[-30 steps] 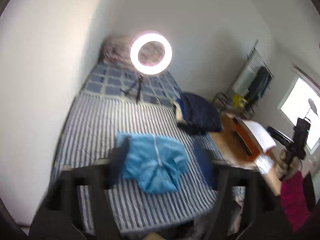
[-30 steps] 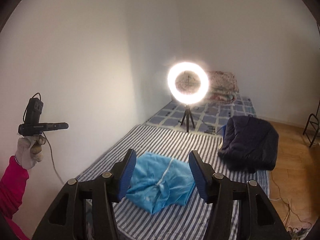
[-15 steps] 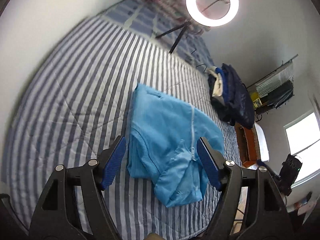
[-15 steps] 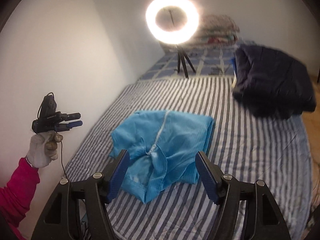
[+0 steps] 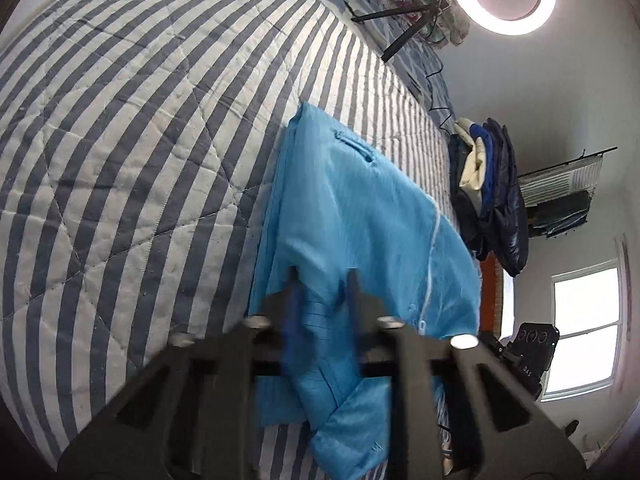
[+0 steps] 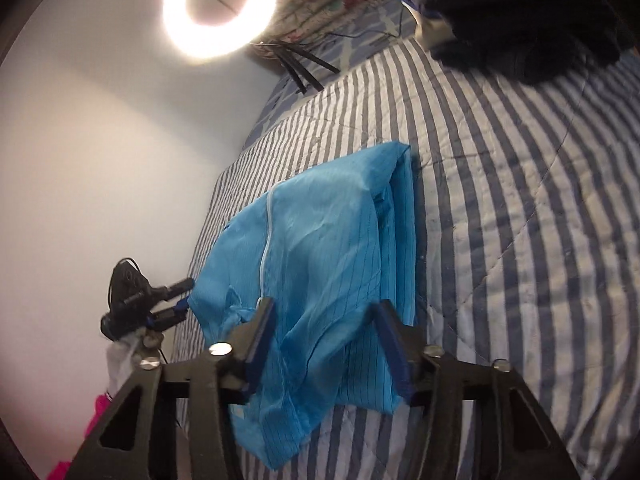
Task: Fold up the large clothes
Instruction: 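Press the folded coat bundle flat with both tools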
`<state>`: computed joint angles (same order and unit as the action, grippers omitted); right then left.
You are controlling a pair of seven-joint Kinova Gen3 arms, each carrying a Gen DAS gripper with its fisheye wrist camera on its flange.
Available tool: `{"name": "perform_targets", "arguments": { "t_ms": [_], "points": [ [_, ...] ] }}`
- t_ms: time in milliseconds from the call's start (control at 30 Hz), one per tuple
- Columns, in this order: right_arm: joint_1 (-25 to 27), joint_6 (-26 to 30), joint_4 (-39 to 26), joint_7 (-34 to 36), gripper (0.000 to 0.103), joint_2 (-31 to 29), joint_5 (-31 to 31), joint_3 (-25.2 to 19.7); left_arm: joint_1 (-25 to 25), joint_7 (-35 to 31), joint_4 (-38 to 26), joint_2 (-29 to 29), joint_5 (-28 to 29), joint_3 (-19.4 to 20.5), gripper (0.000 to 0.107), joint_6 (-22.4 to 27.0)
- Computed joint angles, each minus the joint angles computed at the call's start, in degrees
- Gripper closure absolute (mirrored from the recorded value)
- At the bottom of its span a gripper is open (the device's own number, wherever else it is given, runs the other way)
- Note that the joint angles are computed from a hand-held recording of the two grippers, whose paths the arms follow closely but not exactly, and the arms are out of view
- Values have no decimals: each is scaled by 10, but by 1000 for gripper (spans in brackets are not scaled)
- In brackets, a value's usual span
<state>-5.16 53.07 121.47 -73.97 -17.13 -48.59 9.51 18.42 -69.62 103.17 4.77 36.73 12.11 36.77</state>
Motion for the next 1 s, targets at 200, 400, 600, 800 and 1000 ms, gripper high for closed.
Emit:
{"name": "perform_targets", "arguments": {
  "t_ms": [200,400,600,800,1000],
  "points": [
    [-1,-3,-7,-13,100,-1,7,-20,87,92,-20,-12,-128,-38,105,-20],
    [-7,-10,18,-40,101,8,62,-29,76,119,-8,6,-174,0,105,-8],
    [13,23,-23,-93,75,-17,136,-68,-33,141,-19,-10,-212,115,103,19],
    [-19,17,-107,-148,75,-71,253,-103,52,230,-56,-55,-352,56,101,37],
    [-63,-62,-172,-175,75,41,318,-150,120,247,-194,54,-447,44,101,69]
  ]
}}
